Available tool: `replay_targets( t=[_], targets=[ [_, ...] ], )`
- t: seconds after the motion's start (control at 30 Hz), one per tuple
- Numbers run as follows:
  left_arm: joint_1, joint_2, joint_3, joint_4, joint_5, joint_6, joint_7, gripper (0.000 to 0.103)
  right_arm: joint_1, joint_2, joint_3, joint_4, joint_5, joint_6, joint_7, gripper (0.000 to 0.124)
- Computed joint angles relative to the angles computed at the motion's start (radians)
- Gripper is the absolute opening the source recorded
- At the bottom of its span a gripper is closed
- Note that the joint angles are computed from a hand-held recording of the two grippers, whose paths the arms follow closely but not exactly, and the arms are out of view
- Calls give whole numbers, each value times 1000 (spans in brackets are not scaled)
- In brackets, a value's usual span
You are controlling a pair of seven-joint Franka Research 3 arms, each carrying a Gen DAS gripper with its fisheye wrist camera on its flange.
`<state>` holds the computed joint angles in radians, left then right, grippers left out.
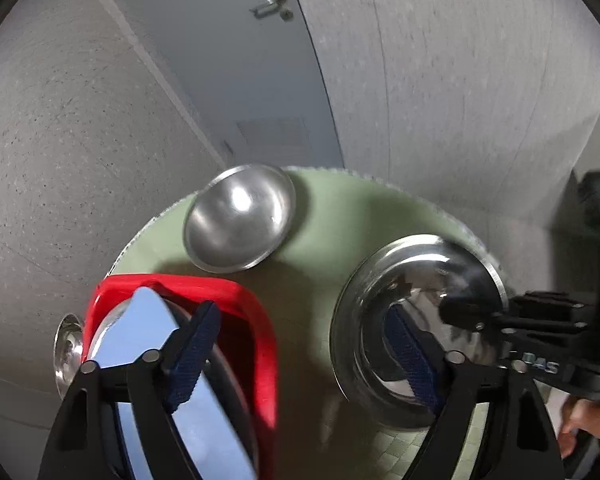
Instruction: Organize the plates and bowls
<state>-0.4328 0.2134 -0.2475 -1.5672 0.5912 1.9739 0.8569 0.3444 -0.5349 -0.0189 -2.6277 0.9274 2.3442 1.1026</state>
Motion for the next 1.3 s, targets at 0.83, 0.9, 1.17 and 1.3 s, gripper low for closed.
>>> replay_targets(
  t=[0.83,0.9,1.17,1.3],
  targets=[
    [120,-288,18,-288,-228,438,242,13,-24,-228,105,31,-26,99,154,14],
    [150,-393,46,-393,-291,505,304,13,-9,-226,164,72,-77,135,230,14],
    [245,-721,217,-696,-483,572,541,14,36,4,430,342,-297,264,533,14],
    [307,-815,289,-760,-532,513,610,14,31,228,550,542,-476,256,666,14]
  ],
)
